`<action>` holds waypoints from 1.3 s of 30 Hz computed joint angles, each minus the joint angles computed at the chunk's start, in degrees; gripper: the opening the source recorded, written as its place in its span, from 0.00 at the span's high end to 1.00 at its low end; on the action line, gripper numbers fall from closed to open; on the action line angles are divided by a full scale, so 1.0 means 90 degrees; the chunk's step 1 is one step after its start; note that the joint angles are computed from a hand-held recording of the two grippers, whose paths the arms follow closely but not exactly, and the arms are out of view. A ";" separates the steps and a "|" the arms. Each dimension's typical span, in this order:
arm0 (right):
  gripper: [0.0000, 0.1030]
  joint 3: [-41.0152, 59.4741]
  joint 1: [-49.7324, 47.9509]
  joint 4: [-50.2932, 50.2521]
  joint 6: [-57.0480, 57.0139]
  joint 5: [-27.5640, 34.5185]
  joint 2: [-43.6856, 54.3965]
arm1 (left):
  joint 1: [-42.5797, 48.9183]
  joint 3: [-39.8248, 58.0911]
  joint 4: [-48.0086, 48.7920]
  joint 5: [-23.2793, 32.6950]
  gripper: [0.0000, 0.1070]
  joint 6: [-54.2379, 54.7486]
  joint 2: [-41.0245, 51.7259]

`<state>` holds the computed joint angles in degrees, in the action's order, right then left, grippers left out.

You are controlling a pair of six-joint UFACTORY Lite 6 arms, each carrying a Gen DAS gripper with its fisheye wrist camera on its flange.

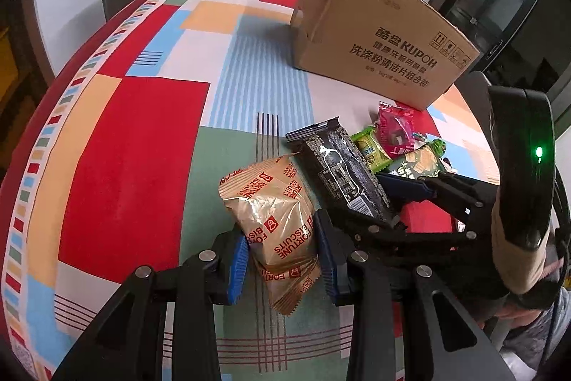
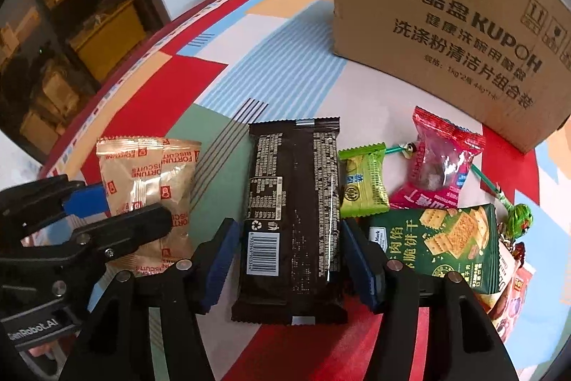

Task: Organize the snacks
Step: 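Lift both packets and carry them over the cardboard box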

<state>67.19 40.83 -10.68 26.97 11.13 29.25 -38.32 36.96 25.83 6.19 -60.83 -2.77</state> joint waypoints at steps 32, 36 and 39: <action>0.51 -0.1683 -0.0527 -0.1799 0.1845 -0.0128 -0.3215 | -0.1125 0.1773 0.3098 0.1878 0.68 -0.2557 -0.0398; 0.51 -0.1709 -0.0786 -0.1710 0.1600 -0.0062 -0.3679 | -0.1139 0.2343 0.3291 0.1903 0.68 -0.2514 -0.0124; 0.51 -0.1664 -0.0997 -0.1862 0.1619 0.0010 -0.3956 | -0.1106 0.2879 0.3461 0.1905 0.68 -0.2406 0.0181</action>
<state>52.21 31.86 -27.43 41.55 11.22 -6.36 -48.27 62.87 56.98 23.33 -82.48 -1.15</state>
